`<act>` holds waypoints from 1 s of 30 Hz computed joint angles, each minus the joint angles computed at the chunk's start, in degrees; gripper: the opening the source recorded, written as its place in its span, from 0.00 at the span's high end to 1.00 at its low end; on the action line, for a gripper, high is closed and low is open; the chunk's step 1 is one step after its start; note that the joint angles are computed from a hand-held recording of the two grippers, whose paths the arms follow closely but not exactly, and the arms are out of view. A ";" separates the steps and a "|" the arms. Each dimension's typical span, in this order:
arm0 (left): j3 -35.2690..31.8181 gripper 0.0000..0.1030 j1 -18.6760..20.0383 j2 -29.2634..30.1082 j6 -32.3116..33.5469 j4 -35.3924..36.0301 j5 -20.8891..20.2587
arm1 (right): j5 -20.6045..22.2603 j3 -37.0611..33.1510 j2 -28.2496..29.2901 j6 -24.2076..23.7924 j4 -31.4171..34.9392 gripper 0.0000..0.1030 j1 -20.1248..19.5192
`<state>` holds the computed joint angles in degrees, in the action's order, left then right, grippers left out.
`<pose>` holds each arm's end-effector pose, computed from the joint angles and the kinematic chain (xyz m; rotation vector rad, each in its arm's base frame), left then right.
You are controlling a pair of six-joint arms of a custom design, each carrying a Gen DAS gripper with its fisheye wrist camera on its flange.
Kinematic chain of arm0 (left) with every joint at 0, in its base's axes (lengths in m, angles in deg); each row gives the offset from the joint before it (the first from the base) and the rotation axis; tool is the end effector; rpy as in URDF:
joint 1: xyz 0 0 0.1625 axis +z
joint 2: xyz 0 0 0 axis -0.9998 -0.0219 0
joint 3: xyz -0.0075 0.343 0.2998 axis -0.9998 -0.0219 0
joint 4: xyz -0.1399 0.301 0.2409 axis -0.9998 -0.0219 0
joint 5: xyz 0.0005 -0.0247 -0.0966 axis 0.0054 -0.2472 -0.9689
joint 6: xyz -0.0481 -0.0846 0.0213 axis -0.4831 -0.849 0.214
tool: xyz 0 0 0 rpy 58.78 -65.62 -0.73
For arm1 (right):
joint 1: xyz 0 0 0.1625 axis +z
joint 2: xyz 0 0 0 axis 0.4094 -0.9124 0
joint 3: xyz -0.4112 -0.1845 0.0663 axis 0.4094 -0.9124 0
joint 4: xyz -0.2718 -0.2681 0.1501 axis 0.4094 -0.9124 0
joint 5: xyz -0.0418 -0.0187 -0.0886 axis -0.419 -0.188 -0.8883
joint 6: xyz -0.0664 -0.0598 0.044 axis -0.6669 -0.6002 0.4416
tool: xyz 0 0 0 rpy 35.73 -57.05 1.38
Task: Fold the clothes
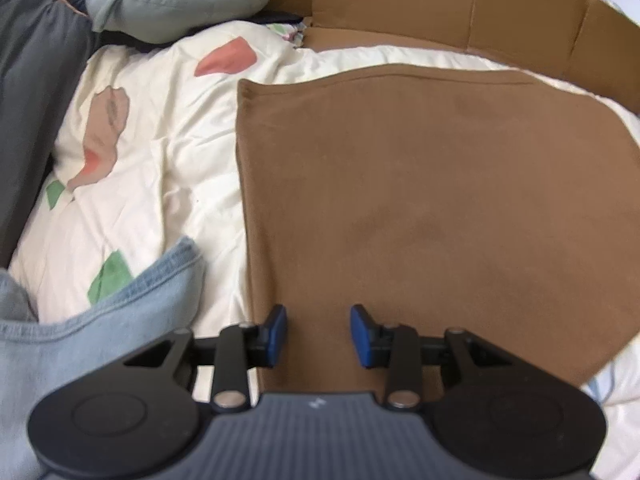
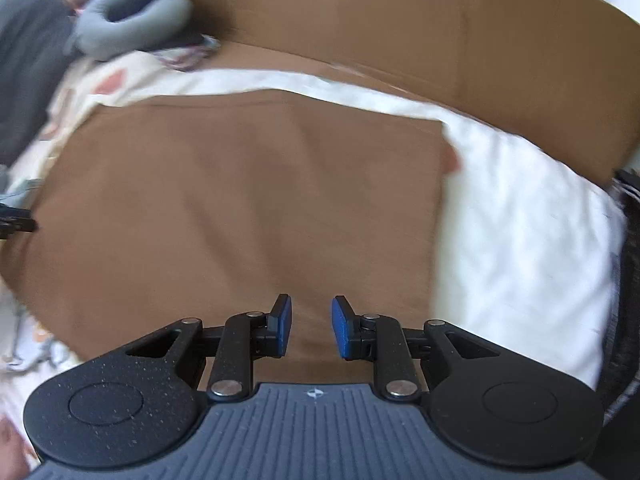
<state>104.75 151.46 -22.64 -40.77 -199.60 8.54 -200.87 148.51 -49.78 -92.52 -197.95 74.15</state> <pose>-0.0997 -0.6197 0.2501 0.9110 2.2890 -0.3330 0.1396 -0.4466 0.1684 0.2276 -2.3750 0.7348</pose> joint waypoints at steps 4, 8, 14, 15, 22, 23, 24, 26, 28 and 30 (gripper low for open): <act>2.21 0.63 -1.10 -1.36 -2.27 -1.29 -1.62 | 1.84 -1.11 2.29 -0.36 1.15 0.75 -0.45; 3.98 0.63 -1.84 -1.60 -4.66 -2.86 -5.05 | 2.03 -2.24 4.71 0.29 1.27 0.83 -0.84; 6.53 0.63 -1.93 -0.84 -4.39 -4.37 -7.65 | 0.75 -2.89 5.15 0.70 2.35 0.83 -0.79; 6.85 0.63 -1.80 -0.96 -4.46 -4.44 -7.59 | 0.65 -2.64 4.92 0.85 1.89 0.82 -0.62; 8.66 0.61 -1.07 -3.43 -3.29 -4.78 -7.22 | 1.86 1.51 2.81 0.55 1.19 0.82 -1.07; 8.84 0.61 -0.94 -3.97 -3.50 -4.42 -7.24 | 1.62 2.13 2.65 0.91 1.03 0.82 -1.18; 9.12 0.61 -0.92 -4.47 -3.60 -4.14 -6.81 | 1.38 3.00 2.39 1.35 0.54 0.83 -1.31; 9.84 0.62 -0.77 -5.63 -3.24 -3.56 -5.36 | 0.41 4.61 1.78 2.15 -0.68 0.83 -1.46; 10.28 0.62 -0.44 -6.68 -3.31 -2.85 -4.10 | -1.36 5.96 1.26 2.71 -1.74 0.83 -1.54; 10.44 0.62 -0.03 -7.60 -3.61 -1.85 -3.22 | -2.80 7.37 0.77 3.65 -2.96 0.83 -1.71</act>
